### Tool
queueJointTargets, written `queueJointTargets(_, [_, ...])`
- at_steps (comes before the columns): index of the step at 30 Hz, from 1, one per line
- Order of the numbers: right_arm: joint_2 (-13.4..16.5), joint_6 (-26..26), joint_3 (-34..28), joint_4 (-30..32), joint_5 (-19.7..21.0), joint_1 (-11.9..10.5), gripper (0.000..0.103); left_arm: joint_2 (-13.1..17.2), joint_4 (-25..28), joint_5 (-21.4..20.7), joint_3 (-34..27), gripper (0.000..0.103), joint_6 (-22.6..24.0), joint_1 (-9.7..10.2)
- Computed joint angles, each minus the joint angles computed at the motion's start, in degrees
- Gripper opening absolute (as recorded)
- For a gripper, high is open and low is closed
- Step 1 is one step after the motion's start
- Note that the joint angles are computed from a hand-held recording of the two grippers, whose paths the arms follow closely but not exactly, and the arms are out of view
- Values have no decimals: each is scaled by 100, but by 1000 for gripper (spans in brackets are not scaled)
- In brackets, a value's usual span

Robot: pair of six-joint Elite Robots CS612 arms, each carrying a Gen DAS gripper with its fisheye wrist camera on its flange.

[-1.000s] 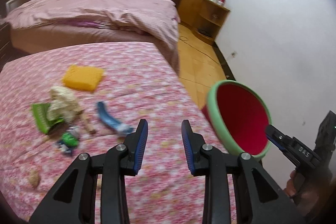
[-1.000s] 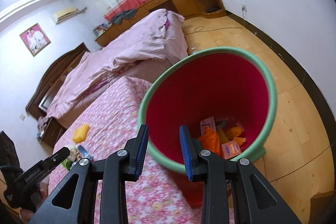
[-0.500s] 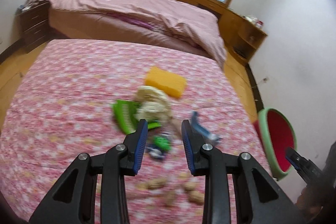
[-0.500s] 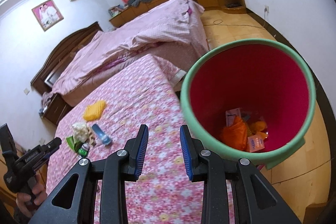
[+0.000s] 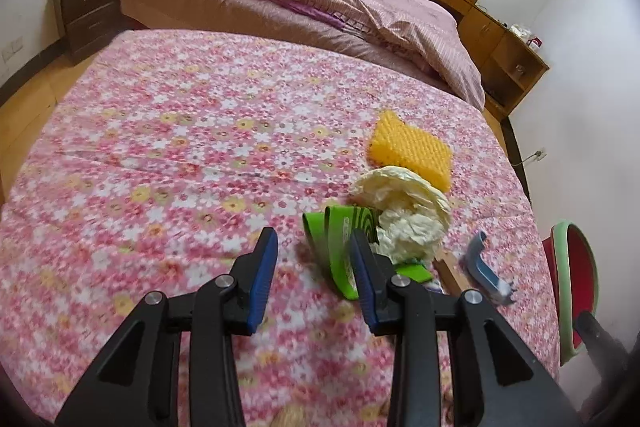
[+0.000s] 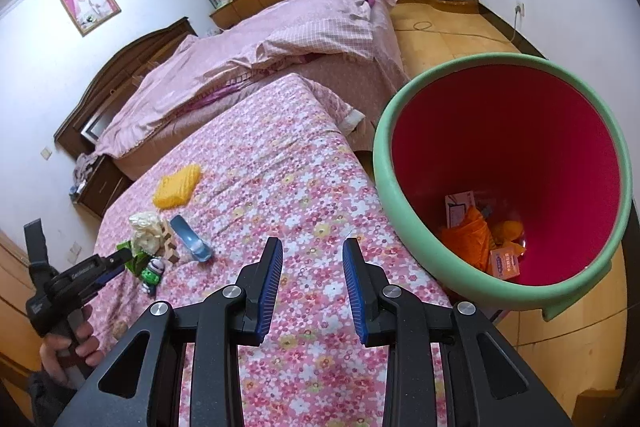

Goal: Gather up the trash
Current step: 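Move the left tool to the bed and grasp the green coil box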

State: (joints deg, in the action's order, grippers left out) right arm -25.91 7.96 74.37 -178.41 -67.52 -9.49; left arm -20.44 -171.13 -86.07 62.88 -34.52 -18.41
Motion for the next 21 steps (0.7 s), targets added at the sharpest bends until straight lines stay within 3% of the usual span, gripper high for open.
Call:
queueJointTargets(8, [104, -12, -171, 236, 20, 7, 32, 165, -181, -69, -198, 35, -73, -3])
queueJointTargets(18, [97, -76, -140, 333, 157, 32, 32, 43, -900, -349, 142, 1, -317, -12])
queueJointTargets(21, [76, -77, -90, 286, 197, 29, 32, -56, -1134, -271, 317, 0, -276, -36])
